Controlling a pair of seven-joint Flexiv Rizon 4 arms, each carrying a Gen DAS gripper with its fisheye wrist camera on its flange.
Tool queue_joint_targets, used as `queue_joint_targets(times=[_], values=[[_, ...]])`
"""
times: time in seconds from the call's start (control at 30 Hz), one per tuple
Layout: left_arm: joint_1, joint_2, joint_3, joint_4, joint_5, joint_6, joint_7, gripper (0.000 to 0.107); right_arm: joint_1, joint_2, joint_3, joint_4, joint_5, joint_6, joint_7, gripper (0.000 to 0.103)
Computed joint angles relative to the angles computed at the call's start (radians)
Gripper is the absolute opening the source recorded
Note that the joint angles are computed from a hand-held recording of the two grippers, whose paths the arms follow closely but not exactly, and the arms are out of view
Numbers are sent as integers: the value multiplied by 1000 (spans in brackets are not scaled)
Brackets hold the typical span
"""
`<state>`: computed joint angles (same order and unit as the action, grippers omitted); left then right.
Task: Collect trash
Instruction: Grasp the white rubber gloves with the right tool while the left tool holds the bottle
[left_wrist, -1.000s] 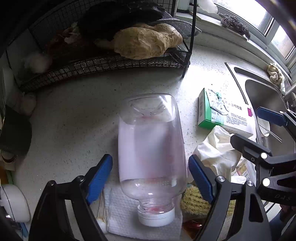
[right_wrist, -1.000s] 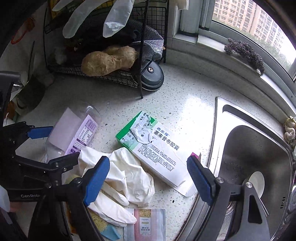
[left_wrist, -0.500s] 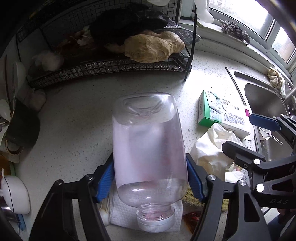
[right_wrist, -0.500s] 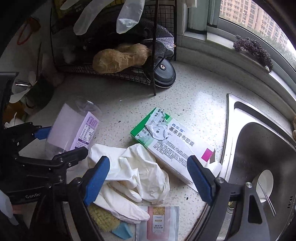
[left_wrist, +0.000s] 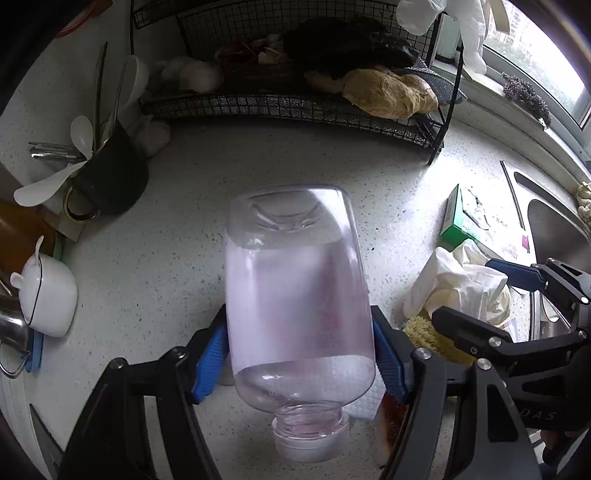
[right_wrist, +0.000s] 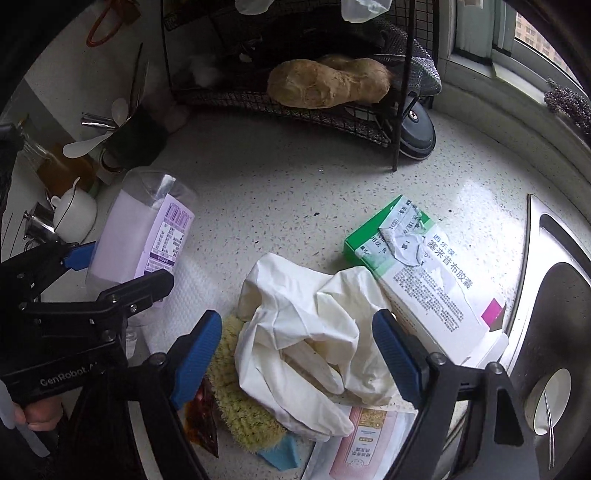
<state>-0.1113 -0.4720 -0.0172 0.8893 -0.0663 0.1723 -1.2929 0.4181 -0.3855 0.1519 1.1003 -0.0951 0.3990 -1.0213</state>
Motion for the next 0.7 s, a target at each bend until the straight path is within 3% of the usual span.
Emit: queue_joint_targets(times=[0.07,0.13,0.23,0.7], values=[[-13,16,9,27,19,14,-29,68,-8,-9,10,-10,23,-9,-29,55],[-24,35,16,55,33,23,-65,68,-25,-21,25,-37,74,-32,-69,32],[-35,63,20,85,52,27,-118,68,-24,-17,28,-33,88,-13,-115,13],[-29,325,19,291,91,59,-296,68,21,100,61,13,111,64,-244,8]])
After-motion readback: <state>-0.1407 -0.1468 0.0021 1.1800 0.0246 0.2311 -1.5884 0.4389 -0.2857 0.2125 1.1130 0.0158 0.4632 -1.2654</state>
